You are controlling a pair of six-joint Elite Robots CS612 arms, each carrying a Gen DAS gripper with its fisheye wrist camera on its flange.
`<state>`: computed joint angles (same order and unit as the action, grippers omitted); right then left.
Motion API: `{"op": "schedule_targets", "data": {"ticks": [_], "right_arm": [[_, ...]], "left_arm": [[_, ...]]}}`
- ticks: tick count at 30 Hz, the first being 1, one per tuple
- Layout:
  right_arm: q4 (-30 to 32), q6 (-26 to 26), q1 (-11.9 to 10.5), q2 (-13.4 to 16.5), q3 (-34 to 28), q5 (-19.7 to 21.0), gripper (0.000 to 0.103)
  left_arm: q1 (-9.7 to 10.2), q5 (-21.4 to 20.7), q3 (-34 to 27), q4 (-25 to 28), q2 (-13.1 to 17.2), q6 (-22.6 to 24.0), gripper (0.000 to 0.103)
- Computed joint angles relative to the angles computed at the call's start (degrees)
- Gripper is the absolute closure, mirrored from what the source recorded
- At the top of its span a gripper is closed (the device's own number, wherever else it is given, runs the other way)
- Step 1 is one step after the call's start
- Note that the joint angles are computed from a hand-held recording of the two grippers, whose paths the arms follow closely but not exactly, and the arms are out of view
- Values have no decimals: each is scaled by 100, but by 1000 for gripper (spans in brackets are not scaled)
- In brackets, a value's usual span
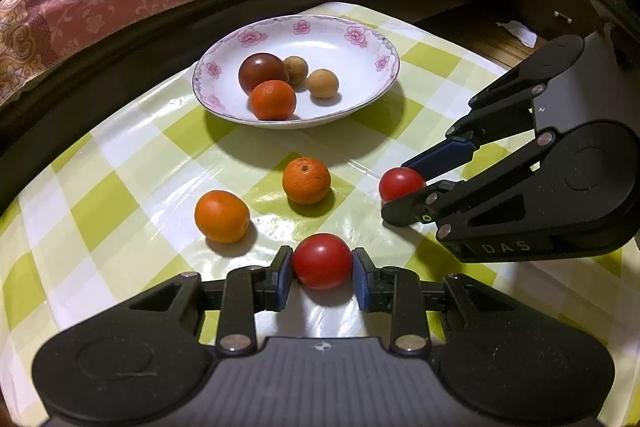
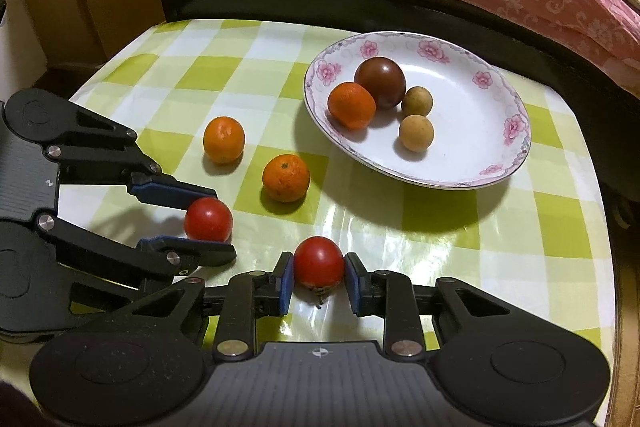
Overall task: Organize fruits
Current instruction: 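Carry both red cherry tomatoes over the white plate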
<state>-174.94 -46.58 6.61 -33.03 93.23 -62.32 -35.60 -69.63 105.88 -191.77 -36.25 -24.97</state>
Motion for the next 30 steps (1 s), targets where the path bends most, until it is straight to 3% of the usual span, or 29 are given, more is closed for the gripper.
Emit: {"op": "schedule_targets", "data": {"ticks": [15, 30], "right_arm": [[52, -35, 41, -6, -29, -133, 80], [-181, 258, -30, -36, -17, 72, 80]], "left_arm": [[-13, 70, -19, 2, -5, 56, 65], [19, 235, -125, -206, 11, 121, 65]]}}
